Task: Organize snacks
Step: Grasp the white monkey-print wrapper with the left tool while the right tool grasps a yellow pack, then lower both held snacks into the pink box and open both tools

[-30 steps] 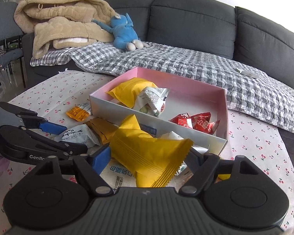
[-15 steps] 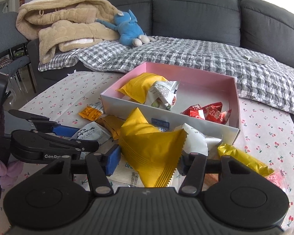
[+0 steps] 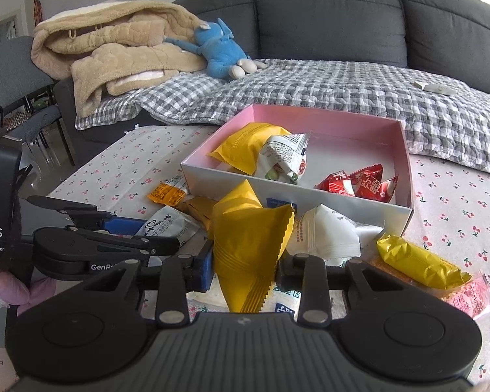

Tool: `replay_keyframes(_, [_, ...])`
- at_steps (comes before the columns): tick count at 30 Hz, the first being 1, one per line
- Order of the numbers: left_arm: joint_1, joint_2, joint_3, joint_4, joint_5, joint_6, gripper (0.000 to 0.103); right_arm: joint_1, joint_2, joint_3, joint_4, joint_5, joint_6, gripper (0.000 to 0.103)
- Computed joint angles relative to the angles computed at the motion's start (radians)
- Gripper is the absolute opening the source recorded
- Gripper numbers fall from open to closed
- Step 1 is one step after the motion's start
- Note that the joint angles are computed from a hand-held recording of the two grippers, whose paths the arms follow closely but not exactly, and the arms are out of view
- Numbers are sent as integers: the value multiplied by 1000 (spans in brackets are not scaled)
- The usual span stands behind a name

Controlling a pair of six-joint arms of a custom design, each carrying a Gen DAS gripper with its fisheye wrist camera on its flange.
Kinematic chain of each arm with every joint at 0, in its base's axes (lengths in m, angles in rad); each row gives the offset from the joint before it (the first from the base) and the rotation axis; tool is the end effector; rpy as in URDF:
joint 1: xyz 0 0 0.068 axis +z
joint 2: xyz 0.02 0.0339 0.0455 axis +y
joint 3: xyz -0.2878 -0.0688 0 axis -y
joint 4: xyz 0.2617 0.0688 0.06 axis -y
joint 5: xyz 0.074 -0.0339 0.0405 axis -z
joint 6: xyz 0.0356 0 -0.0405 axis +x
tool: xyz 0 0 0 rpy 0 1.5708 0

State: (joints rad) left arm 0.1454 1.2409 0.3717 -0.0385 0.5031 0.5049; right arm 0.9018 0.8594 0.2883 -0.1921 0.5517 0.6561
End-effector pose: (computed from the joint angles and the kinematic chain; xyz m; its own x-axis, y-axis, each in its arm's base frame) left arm 0.2066 0.0129 0.1417 -0.6018 0.3402 -0.7225 0.5231 0.8516 -0.0348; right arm 0.1139 0.1140 0.1684 -0.6039 0.0738 -0.7936 -0.0817 0.9847 0.1537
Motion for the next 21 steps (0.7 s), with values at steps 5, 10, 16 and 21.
replay_keyframes(5, [23,-40,14,-49,24,-2,40,-1,-43,3,-13,7,4,30])
replay_keyframes(10, [42,-86,27,-105,56,7,40,-3,-96,7,-33,16,3,30])
replay_keyframes(16, [37,-138,39,-146,74,-16,40,-11,-164,12,-58,34,4,30])
replay_keyframes(21, [10,-175,58,-157,74,-66,40,-71,-193,18,-73,49,-11,30])
